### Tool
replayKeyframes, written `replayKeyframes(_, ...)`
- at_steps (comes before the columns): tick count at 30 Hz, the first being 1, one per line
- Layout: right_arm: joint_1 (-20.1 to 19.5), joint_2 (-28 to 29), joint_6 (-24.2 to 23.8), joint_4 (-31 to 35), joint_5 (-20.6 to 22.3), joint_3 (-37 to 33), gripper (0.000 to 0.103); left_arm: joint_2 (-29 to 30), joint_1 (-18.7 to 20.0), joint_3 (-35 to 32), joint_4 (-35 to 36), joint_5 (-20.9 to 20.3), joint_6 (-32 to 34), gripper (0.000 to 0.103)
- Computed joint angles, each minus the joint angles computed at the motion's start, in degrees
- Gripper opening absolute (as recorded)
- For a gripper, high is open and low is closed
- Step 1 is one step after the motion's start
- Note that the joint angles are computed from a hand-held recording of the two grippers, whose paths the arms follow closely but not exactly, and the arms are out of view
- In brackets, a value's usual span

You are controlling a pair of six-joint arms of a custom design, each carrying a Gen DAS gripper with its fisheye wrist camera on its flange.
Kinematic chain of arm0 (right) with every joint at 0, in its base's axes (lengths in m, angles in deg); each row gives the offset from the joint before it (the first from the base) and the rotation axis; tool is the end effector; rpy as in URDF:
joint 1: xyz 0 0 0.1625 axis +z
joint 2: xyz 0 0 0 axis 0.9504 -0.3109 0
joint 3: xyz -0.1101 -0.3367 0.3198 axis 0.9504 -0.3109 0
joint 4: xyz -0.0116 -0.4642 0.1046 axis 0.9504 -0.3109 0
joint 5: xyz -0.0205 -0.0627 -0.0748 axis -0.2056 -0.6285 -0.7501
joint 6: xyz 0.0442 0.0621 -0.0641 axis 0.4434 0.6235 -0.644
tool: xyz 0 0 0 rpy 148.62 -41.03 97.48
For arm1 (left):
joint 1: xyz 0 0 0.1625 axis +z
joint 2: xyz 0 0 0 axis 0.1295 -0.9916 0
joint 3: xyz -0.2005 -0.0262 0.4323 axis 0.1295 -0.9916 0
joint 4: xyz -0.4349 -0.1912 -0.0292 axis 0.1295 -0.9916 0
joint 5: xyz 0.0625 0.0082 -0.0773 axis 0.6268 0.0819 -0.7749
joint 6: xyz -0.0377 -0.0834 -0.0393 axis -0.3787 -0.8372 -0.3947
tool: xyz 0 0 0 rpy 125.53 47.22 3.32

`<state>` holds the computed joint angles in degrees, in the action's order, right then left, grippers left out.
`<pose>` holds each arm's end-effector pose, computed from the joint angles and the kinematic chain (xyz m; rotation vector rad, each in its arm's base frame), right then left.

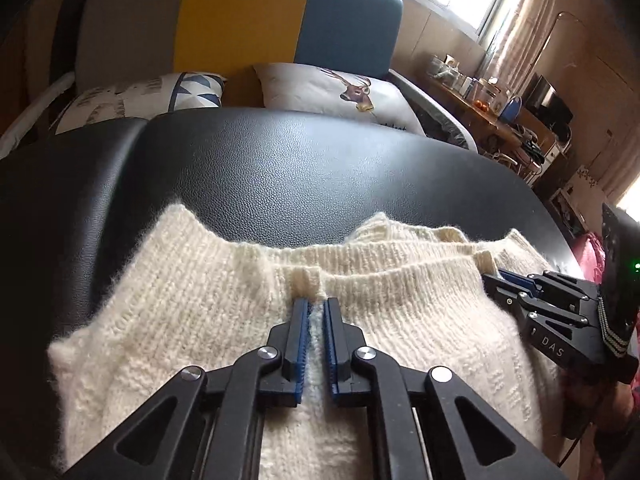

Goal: Fold clothes

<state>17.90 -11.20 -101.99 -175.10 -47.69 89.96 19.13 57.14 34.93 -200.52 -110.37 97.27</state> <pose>0.0747 -0.6027 0.1477 0.3087 -2.2438 0.7643 -0.1519 -0.7028 0.0576 0.8345 2.6977 -0.4792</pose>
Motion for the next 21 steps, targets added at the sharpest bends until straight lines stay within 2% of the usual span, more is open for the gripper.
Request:
replayKeyframes(2, -0.71, -1.74, 2.15, 2.68, 2.39, 0.64, 0.017, -2.1, 0.32, 1.34, -1.08, -1.73, -1.41, 0.009)
replayKeyframes(3, -1.19, -3.62, 4.1, 5.16, 4.75, 1.48, 0.025, -3.36, 0.36, 2.2, -1.64, -1.88, -1.94, 0.011)
replayKeyframes(4, -1.66, -5.34, 5.3, 6.61, 6.81, 2.15, 0.041, -4.68, 0.43, 3.14, -2.28, -2.1, -2.24, 0.012)
replayKeyframes(6, -2.05, -8.35, 5.75, 5.5, 9.6, 4.93, 0.063, -7.61, 0.86, 5.17, -3.25, -2.79, -1.54, 0.013)
replayKeyframes(9, -5.17, -17.05, 11.03, 6.87, 22.34, 11.9, 0.067, -11.97, 1.84, 9.62, -4.03, -2.85, -1.71, 0.016)
replayKeyframes(11, -9.2, -24.04, 15.22, 10.88, 31.68, 16.4, 0.074, -14.32, 2.64, 12.6, -4.36, -2.23, -1.42, 0.016)
replayKeyframes(13, -15.01, -31.09, 18.08, 14.07, 41.71, 21.56, 0.08, -15.4, 3.14, 14.71, -4.8, -0.68, -0.23, 0.016)
replayKeyframes(15, -20.21, -37.04, 18.59, 15.6, 46.81, 26.75, 0.083, -15.79, 3.39, 16.65, -6.07, 1.64, 0.75, 0.016)
replayKeyframes(18, -28.56, -44.13, 17.0, 19.92, 52.83, 32.15, 0.083, -16.25, 4.17, 17.36, -6.17, 1.91, 0.59, 0.019)
replayKeyframes(21, -35.12, -46.89, 14.74, 23.28, 59.76, 34.6, 0.083, -16.41, 3.57, 17.2, -5.28, 4.91, -0.46, 0.019)
